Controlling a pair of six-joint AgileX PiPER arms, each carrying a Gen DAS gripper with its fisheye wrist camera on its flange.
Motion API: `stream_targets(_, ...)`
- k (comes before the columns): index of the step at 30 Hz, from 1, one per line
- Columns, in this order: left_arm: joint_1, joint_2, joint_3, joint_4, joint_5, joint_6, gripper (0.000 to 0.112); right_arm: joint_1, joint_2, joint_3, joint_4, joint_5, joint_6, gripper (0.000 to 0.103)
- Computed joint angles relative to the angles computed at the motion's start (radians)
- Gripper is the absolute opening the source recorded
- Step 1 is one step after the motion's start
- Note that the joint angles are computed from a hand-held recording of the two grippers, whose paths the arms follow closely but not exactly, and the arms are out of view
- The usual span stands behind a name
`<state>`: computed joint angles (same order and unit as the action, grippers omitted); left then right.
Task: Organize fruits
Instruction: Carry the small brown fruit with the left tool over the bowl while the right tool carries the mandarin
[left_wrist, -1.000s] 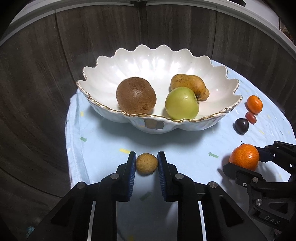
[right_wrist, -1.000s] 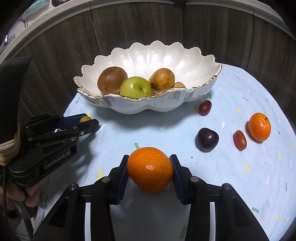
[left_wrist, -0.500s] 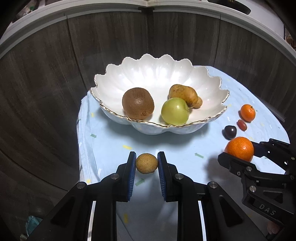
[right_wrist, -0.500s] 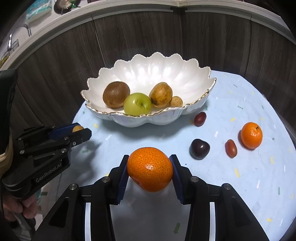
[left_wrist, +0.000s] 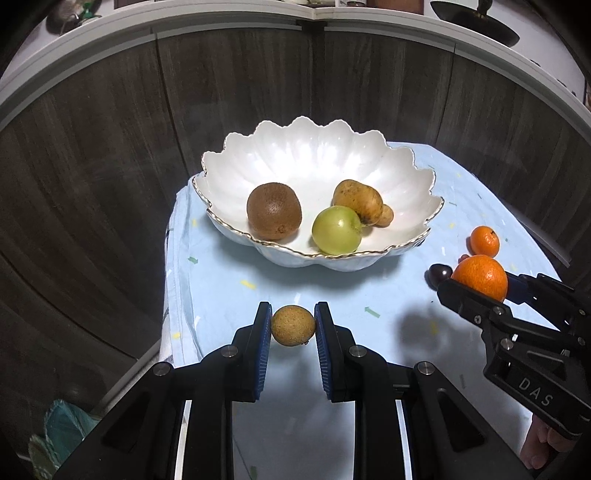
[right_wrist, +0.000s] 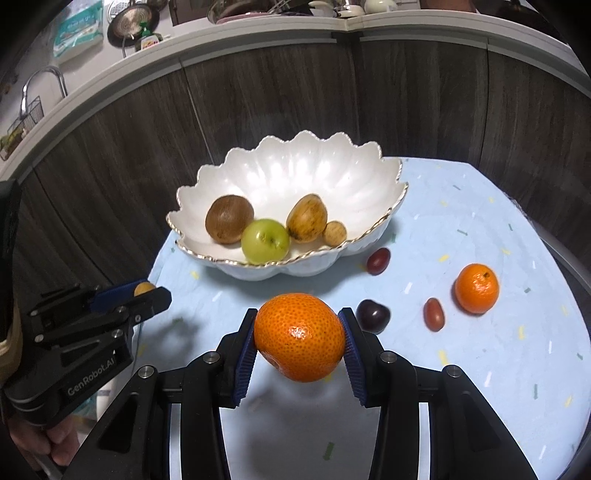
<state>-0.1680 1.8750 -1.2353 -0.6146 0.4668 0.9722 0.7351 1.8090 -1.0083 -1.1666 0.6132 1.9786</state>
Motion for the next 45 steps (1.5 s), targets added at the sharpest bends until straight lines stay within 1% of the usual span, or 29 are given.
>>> stream_targets(3,-0.021,-0.018,0.009,0.036,-0.008,-0.056,0.024,-0.006,-0.028,0.021,-0.011,0.005,0.013,0.044)
stream_targets(12,-0.065,-0.049,0.016,0.070,-0.010,-0.165,0.024,-0.042,-0.099,0.068,-0.035,0.012,0.017,0.044)
stream_targets(22,-0.097,-0.071,-0.003,0.108,-0.014,-0.257,0.024,-0.076,-0.146,0.078,-0.066,0.031,-0.030,0.043)
stream_targets(30,-0.129,-0.057,-0.075,0.221,0.005,-0.404,0.024,-0.113,-0.174,0.062,-0.072,0.038,-0.093,0.043)
stream_targets(36,-0.143,-0.034,-0.143,0.265,0.036,-0.465,0.024,-0.155,-0.188,0.033,-0.071,0.029,-0.149,0.043)
stream_targets(45,-0.166,0.014,-0.269,0.329,0.089,-0.550,0.024,-0.215,-0.184,-0.033,-0.029,0.016,-0.266,0.043)
